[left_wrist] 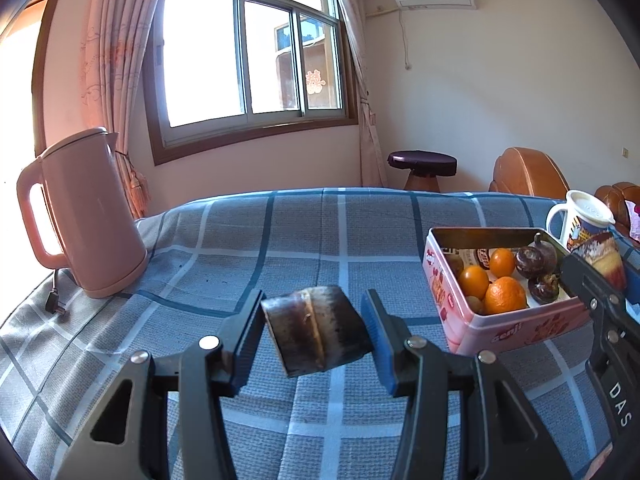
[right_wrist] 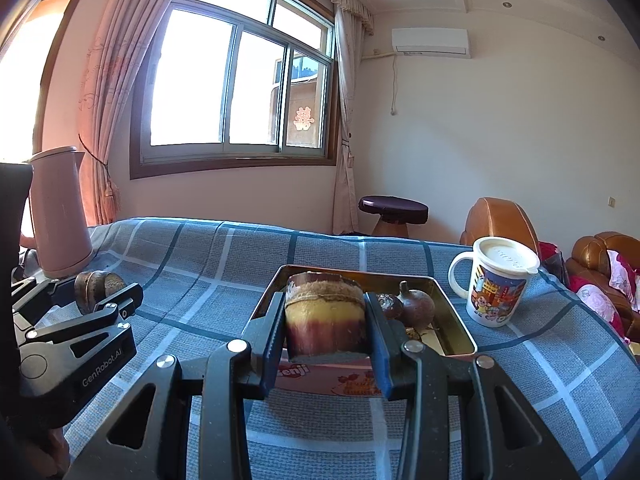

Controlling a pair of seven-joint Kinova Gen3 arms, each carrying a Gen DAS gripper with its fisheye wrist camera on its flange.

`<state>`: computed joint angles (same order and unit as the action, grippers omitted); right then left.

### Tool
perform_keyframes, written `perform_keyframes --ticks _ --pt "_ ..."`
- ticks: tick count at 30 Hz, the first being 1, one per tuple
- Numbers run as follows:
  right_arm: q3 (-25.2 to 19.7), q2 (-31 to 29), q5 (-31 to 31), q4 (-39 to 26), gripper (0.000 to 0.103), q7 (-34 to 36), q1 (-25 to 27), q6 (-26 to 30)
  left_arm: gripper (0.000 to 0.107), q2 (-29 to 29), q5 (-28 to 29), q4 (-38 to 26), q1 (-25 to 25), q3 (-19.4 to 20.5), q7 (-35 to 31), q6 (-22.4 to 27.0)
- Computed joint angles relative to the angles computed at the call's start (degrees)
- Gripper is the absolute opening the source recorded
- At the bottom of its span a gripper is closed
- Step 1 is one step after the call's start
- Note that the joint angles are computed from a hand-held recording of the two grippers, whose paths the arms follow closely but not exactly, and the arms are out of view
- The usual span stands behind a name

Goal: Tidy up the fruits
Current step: 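Lower the cylinder and dark chunk into the tin with both tools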

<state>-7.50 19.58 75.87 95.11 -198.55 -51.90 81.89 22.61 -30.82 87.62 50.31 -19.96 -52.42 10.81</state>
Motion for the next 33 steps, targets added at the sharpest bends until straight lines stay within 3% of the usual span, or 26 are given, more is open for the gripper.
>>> perform_keyframes --ticks 8,14,28,33 --pt "-0.47 -1.33 -0.26 2.13 0.04 -0.57 0.35 1.57 0.051 0.03 -0.38 0.0 1.74 -0.36 0.23 -0.07" --pt "-1.08 -2.36 -0.66 3.55 0.04 -1.04 1.02 2.65 0.051 -0.11 0.95 -0.72 -0.76 4.04 -1.85 1.03" --pt "-2.35 -4.38 -2.19 6.14 0.04 -1.87 2.73 5.8 0.051 -0.31 4.12 -1.18 -3.5 10.0 -5.96 1.26" --pt "-2.64 -5.13 -2.77 7.36 0.04 -2.28 3.33 7.5 0.051 -0.48 7.48 -1.4 -7.02 15.31 -10.66 1.25"
